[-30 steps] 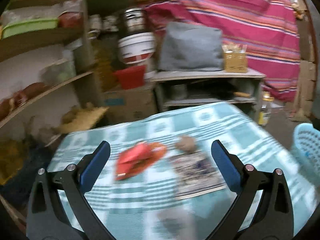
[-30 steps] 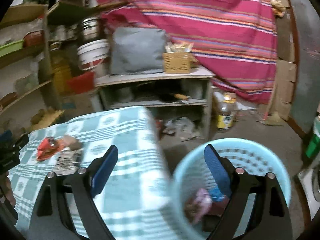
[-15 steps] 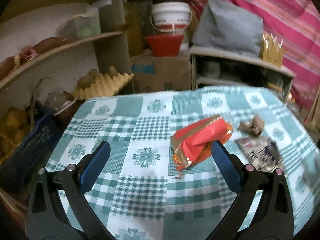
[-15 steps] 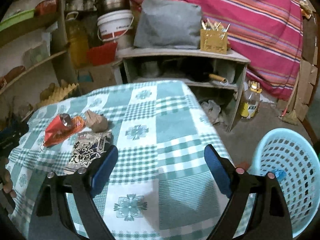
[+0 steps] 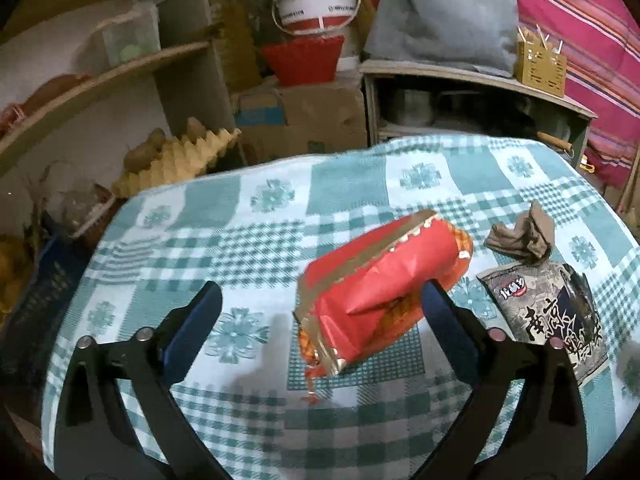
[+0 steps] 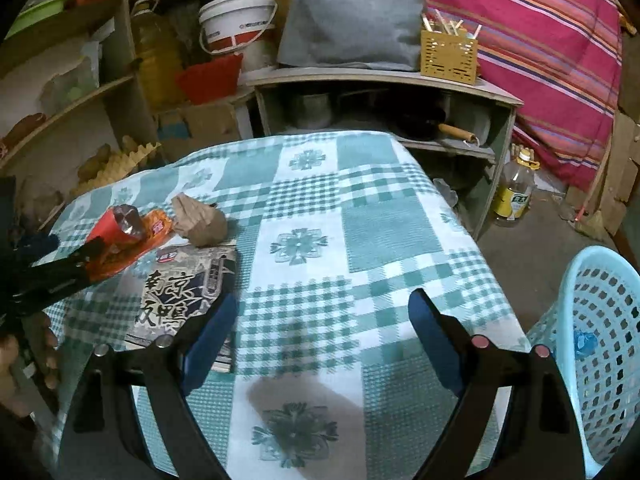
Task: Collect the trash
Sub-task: 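Move both open grippers back over the table toward the red wrapper, then grasp the red wrapper with the left gripper while the right grasps the black printed bag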
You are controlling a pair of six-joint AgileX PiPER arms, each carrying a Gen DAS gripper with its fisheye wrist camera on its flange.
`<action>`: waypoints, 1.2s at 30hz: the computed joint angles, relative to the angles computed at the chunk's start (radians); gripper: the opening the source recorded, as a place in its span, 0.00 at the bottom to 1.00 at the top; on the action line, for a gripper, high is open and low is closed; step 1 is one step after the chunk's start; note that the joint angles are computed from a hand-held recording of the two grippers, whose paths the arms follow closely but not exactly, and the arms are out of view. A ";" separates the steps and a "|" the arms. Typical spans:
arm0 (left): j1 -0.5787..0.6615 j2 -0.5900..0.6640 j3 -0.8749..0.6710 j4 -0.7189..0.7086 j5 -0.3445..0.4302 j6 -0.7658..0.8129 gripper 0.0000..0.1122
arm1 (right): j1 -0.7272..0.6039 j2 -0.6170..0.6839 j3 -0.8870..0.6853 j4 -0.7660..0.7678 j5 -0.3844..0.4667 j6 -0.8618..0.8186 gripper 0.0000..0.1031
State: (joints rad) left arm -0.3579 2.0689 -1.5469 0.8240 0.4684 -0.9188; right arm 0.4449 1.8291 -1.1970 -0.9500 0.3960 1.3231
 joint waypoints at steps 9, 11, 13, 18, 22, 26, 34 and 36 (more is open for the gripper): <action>0.058 -0.015 0.020 -0.316 -0.106 0.315 0.27 | 0.075 0.056 -0.091 0.068 0.041 -0.095 0.84; 0.053 -0.049 0.057 -0.262 -0.134 0.278 0.26 | 0.097 0.074 -0.118 0.080 0.061 -0.115 0.84; 0.048 -0.089 0.097 -0.211 -0.154 0.245 0.26 | 0.122 0.099 -0.155 0.103 0.090 -0.152 0.84; 0.040 -0.196 0.212 0.005 -0.173 0.080 0.26 | 0.155 0.159 -0.244 0.206 0.126 -0.249 0.84; 0.066 -0.276 0.301 0.078 -0.193 0.012 0.26 | 0.195 0.239 -0.358 0.240 0.212 -0.317 0.84; 0.107 -0.319 0.352 0.035 -0.208 0.054 0.26 | 0.189 0.289 -0.432 0.344 0.263 -0.400 0.83; 0.166 -0.352 0.389 -0.086 -0.234 0.147 0.26 | 0.166 0.262 -0.383 0.432 0.191 -0.467 0.33; 0.163 -0.353 0.386 -0.107 -0.232 0.159 0.26 | 0.167 0.245 -0.359 0.412 0.174 -0.456 0.18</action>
